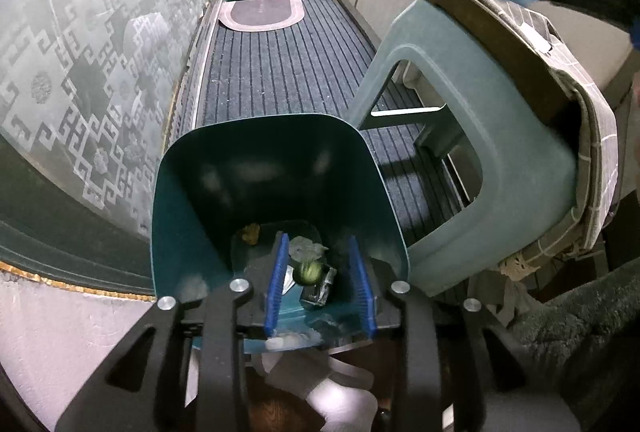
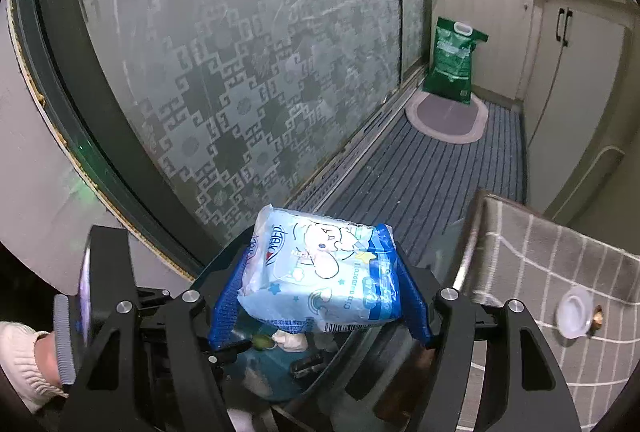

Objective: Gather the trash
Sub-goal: 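Carry the pepper and wipes pack to the teal bin and open both tools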

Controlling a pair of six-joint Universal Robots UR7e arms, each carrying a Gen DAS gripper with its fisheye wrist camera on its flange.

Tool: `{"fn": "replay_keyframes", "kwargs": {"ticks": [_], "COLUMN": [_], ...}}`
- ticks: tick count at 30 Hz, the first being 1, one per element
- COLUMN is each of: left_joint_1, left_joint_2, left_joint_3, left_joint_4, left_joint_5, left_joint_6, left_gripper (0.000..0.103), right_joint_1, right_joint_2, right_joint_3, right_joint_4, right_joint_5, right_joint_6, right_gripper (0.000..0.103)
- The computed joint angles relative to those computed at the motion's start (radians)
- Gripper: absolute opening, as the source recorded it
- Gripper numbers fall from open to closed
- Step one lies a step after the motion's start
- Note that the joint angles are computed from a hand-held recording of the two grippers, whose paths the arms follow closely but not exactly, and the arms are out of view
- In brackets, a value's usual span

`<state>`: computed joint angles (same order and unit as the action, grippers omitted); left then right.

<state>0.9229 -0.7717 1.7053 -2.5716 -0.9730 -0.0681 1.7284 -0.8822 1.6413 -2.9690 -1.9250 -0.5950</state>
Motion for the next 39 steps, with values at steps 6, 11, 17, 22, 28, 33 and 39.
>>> {"fn": "replay_keyframes", "kwargs": {"ticks": [6,11,17,22,28,33,39], "left_joint_1": [-0.009,-0.026,-0.043,-0.059,-0.078,-0.094,-0.105], "left_joint_2": [-0.031,-0.076,-0.133,-0.166,-0.190,-0.201,-0.208], "left_joint_3": [0.027,0.064,0.098,0.115,0.128,0.139,0.141], "left_joint_4": [-0.034,-0.112,-0.209,-0.254,-0.293,-0.326,-0.348], "left_joint_5": [0.012,0.051,0.079,0.100,0.116,0.119,0.121], "left_joint_6": [0.001,-0.003,-0.012,-0.019,-0.021,-0.012,-0.013], "left_gripper": [0.031,0.026,0.018,0.017,0.017,0.017,0.017], "right_joint_1": [0.002,0.004,0.008,0.009,0.001,-0.006,-0.017], "right_joint_2": [0.029,0.058,0.094,0.120,0.153,0.184,0.220], "right_joint_3": [-0.021,-0.035,-0.051,-0.063,-0.074,-0.089,-0.095], "right_joint_4": [0.028,0.049,0.075,0.104,0.148,0.182,0.201], "right_joint_5": [-0.011,-0.025,-0.042,-0.045,-0.060,-0.088,-0.134], "right_joint_6": [0.013,0.013,0.003,0.000,-0.009,-0.013,-0.024], "right_gripper": [0.068,0.068,0.068,0.068,0.069,0.069,0.071]}}
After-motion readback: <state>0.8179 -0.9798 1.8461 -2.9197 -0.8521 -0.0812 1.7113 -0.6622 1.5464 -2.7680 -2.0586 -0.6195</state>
